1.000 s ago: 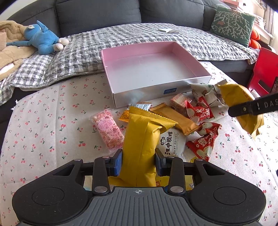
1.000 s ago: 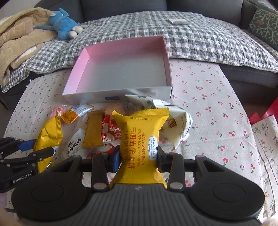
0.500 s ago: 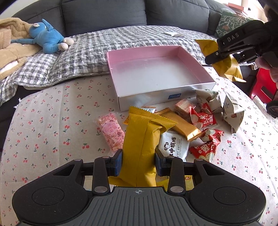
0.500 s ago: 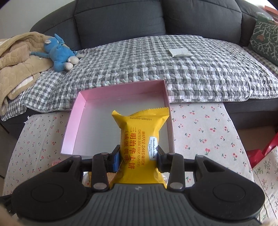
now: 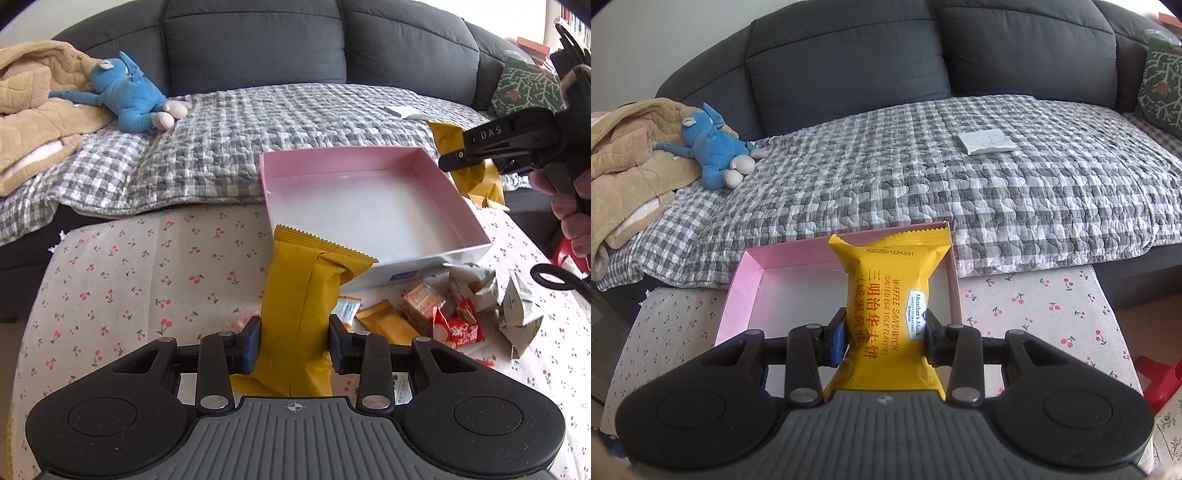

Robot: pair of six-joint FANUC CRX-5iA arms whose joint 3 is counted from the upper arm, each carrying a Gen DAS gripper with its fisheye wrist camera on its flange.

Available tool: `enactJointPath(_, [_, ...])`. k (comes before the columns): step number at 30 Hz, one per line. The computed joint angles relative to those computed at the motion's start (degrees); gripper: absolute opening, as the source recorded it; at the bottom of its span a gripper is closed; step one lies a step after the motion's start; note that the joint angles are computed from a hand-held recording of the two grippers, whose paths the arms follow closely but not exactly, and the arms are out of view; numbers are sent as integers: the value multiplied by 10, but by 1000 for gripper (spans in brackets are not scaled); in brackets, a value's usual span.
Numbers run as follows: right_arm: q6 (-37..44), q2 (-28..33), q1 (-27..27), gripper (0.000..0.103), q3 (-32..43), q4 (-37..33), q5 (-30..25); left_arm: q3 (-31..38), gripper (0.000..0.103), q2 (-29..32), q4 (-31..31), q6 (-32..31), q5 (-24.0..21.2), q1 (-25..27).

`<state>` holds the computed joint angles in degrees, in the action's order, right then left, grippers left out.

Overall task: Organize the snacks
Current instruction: 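Carry both held yellow packets over the pink box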

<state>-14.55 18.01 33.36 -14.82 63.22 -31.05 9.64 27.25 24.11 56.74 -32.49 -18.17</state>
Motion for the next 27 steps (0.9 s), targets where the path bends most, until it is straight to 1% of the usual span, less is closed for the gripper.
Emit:
enactJointPath(4, [-32, 4, -21, 36, -10, 41, 33, 44, 34, 23, -18, 26, -3, -6])
enactJointPath(10, [-71, 12, -50, 36, -20, 90, 73, 137, 34, 74, -63, 75, -30, -18])
enactJointPath(14, [-81, 17, -65, 37, -22, 99, 98, 209, 34, 118, -78, 98, -48, -29])
enactJointPath(18, [-88, 21, -73, 38, -23, 106, 110, 301, 34, 172, -111, 131, -82, -42])
enactJointPath(20, [-93, 22, -77, 39, -24, 112, 115, 348, 34, 202, -109, 141, -102, -45])
enactJointPath(23, [-131, 19, -88, 40, -33, 153, 125, 422, 34, 247, -113, 162, -136, -50])
enactJointPath(27, [-164, 13, -99, 45, -43, 184, 137, 533, 34, 310, -140, 197, -179, -60])
